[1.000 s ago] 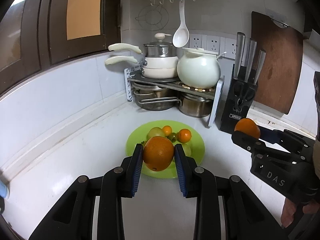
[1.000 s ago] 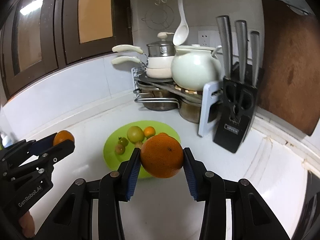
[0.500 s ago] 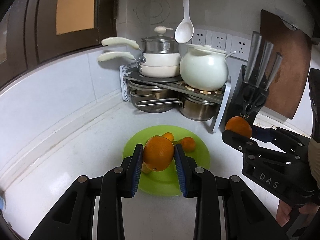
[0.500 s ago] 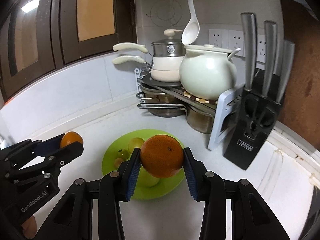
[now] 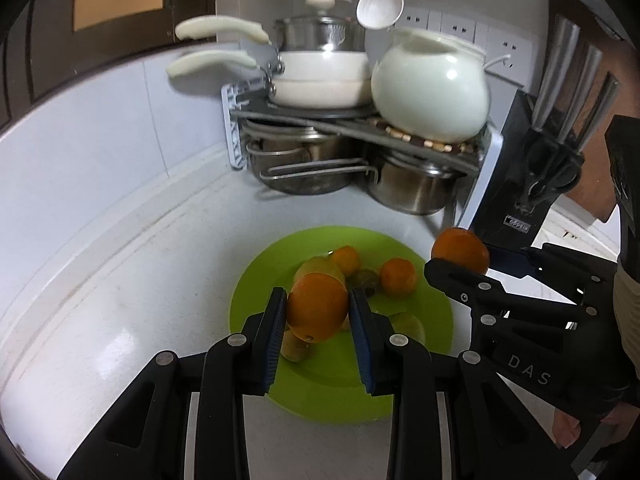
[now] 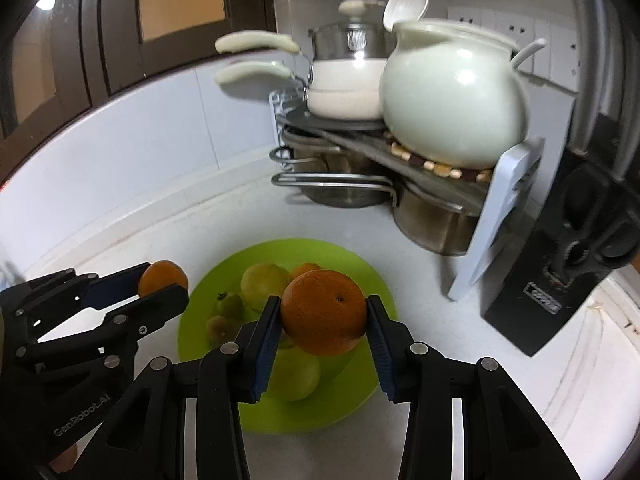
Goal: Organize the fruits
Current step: 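Carry both held oranges over the green plate and lower them onto it, then open both tools to release the oranges onto the plate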
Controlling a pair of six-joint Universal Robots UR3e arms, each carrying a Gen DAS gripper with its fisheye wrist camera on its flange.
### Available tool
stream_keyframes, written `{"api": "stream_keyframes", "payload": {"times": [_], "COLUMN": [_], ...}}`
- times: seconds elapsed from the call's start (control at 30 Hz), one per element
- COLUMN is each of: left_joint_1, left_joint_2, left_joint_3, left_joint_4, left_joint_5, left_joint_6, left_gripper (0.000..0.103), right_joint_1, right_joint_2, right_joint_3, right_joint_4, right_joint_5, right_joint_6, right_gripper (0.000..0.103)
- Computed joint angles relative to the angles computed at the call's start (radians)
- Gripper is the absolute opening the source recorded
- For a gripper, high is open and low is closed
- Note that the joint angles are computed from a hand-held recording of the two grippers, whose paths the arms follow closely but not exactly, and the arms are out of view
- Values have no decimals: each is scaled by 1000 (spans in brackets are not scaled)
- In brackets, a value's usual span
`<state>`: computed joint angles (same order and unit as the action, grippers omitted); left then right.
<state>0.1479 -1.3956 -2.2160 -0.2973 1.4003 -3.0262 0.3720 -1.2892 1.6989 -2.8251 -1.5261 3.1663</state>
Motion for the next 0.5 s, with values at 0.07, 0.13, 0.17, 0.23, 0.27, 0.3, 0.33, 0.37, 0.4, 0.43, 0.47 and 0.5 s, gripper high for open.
{"api": "stream_keyframes", "payload": {"times": [0.07,0.13,0.17,0.23,0.27,0.3,0.33,0.37,0.4,0.43,0.47,0.5], "left_joint_1": [5,13,15,16,16,15,16,16,15,12,14,15], "left_joint_2": [-22,-47,-57,-85,-97,-109,-119,-129,-136,-146,-149,-148], "left_joint_3": [5,10,12,22,25,29,31,36,41,48,49,47], "left_joint_4": [4,9,9,11,15,15,16,14,9,6,5,4], "left_joint_5": [-6,-14,-17,-16,-15,-11,-12,-14,-14,-12,-15,-18], "left_joint_6": [8,11,13,16,18,21,21,22,23,23,24,24], "left_gripper": [32,32,32,32,32,32,32,32,32,32,32,32], "right_joint_1": [0,0,0,0,0,0,0,-1,-4,-3,-3,-3], "right_joint_2": [31,56,64,89,98,108,117,125,131,137,140,144], "right_joint_3": [-24,-45,-51,-73,-82,-92,-99,-104,-110,-115,-118,-123], "right_joint_4": [7,15,18,28,34,40,45,47,51,56,58,64], "right_joint_5": [5,11,15,23,26,28,30,34,37,37,39,41], "right_joint_6": [-5,-11,-14,-21,-24,-26,-26,-27,-28,-28,-28,-28], "right_gripper": [43,43,43,43,43,43,43,43,43,43,43,43]}}
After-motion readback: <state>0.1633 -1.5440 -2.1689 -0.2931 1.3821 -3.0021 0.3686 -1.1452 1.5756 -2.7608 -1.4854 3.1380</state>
